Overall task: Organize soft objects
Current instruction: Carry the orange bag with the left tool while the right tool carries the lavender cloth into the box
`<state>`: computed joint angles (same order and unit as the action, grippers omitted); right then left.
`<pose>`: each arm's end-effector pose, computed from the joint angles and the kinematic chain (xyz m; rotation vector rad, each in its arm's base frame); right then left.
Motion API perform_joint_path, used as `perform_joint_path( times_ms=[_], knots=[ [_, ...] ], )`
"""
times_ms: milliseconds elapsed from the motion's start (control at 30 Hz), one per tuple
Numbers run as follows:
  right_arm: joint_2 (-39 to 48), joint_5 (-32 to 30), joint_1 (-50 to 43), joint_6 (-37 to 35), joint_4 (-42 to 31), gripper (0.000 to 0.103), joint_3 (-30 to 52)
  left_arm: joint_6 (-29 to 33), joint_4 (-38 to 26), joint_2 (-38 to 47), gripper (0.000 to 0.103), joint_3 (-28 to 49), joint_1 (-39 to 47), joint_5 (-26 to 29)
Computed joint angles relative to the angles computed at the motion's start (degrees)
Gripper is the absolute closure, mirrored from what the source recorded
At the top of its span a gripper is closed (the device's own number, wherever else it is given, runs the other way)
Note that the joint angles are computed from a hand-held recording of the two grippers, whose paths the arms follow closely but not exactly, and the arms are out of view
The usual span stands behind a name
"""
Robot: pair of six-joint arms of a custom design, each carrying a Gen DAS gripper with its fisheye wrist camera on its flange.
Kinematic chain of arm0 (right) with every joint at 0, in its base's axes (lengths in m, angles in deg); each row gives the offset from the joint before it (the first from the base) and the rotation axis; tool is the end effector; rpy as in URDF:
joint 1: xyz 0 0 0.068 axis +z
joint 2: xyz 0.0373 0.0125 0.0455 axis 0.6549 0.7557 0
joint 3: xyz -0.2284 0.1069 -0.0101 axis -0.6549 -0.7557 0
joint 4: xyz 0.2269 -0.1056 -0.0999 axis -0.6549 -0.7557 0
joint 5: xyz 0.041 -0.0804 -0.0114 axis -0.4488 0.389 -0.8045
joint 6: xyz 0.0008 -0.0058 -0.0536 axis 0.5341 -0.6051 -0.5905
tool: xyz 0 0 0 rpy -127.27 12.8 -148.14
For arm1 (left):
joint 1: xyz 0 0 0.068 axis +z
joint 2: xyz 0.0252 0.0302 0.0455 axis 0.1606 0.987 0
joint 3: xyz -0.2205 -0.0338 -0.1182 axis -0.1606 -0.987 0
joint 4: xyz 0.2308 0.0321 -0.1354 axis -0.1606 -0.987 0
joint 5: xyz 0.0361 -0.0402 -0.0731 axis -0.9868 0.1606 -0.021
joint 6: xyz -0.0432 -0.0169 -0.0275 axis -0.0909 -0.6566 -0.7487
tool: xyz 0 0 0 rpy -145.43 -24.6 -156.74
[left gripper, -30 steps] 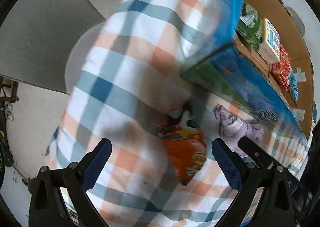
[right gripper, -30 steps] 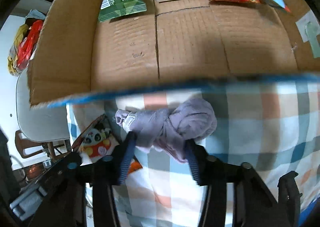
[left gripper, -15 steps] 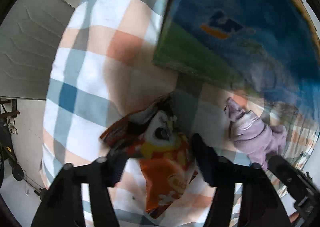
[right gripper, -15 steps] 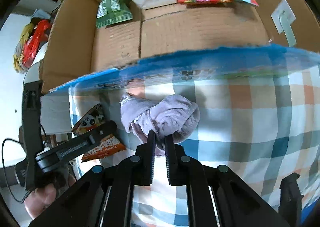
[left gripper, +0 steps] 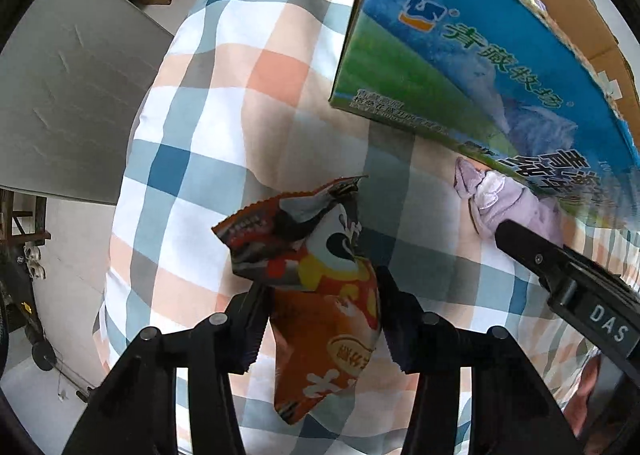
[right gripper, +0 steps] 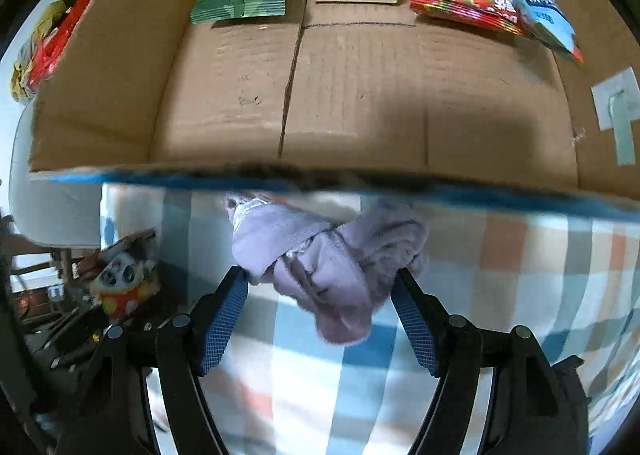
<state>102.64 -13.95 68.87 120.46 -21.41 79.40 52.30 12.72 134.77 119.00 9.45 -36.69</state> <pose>0.2291 0.1270 0.0577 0.5997 3.0330 0.3156 0.2596 -0.0021 0.0472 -0.3066 -3.1002 0.1356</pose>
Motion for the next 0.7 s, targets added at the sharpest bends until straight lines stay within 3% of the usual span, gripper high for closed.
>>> perform_joint_path(
  times_ms=[100, 133, 300, 433, 700],
  knots=[
    [-1.02, 0.74, 1.5, 1.64, 0.47, 0.067, -0.23, 0.42, -0.48, -0.86, 0.056, 0.15, 0.25, 0.05],
    [-1.04, 2.24, 2.66, 2.17, -2.23, 0.087, 1.07, 0.56, -0.92, -1.76, 0.056, -0.11, 0.47, 0.1],
    [-4.59, 0.82, 3.61, 3.03, -2.26, 0.088, -1.76, 3.01, -2.56, -5.03, 0.056, -0.95, 2.58, 0.86],
    [-14.43, 1.07, 4.54, 5.04, -4.47, 0.088, -6.4, 4.72, -6.76, -13.09, 0.056, -3.52, 2.93, 2.46],
    [-42.68, 5.76, 9.8, 11.13, -23.72, 0.088, -8.46, 6.02, -20.28, -32.87, 0.056, -2.09, -2.25, 6.58]
  ],
)
